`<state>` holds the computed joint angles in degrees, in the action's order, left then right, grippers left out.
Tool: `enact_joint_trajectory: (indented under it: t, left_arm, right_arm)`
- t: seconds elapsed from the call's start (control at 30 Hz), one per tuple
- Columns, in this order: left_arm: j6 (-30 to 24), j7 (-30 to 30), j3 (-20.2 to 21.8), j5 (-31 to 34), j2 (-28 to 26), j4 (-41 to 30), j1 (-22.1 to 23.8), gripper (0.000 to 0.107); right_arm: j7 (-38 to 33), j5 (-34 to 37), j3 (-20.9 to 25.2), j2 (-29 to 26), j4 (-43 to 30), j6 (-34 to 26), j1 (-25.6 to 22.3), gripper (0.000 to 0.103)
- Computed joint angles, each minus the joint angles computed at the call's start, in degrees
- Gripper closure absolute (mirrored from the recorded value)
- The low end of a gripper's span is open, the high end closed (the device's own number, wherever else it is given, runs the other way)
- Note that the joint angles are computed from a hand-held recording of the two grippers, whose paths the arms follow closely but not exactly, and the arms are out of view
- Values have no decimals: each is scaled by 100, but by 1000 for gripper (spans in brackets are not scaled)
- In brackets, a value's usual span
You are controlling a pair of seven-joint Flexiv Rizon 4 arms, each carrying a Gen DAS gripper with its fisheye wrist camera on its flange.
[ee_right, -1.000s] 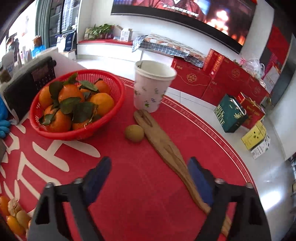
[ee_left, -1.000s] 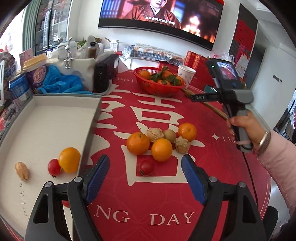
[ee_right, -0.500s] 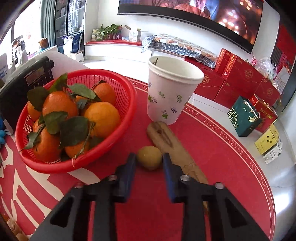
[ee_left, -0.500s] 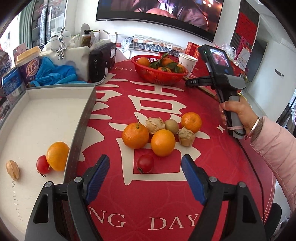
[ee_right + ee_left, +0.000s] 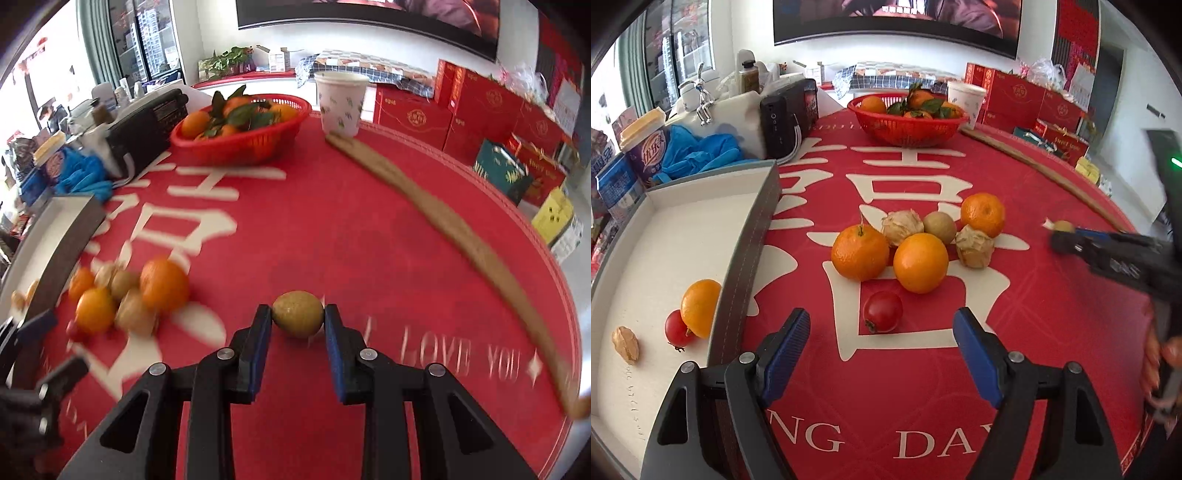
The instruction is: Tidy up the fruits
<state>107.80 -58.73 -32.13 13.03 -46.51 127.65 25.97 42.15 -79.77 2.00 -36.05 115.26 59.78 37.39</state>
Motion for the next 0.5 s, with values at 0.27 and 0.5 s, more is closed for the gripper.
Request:
enact_joint_trajectory:
  t: [0.27,0.5]
  left_arm:
    - [41,-70,234,-103,26,-112,-371,36]
    - [171,-162,327,-44,58,-81,-531,61]
  right_arm:
    - [543,-418,135,16,95,-362,184,72]
    - [894,-726,227,154,300,-448,37,24]
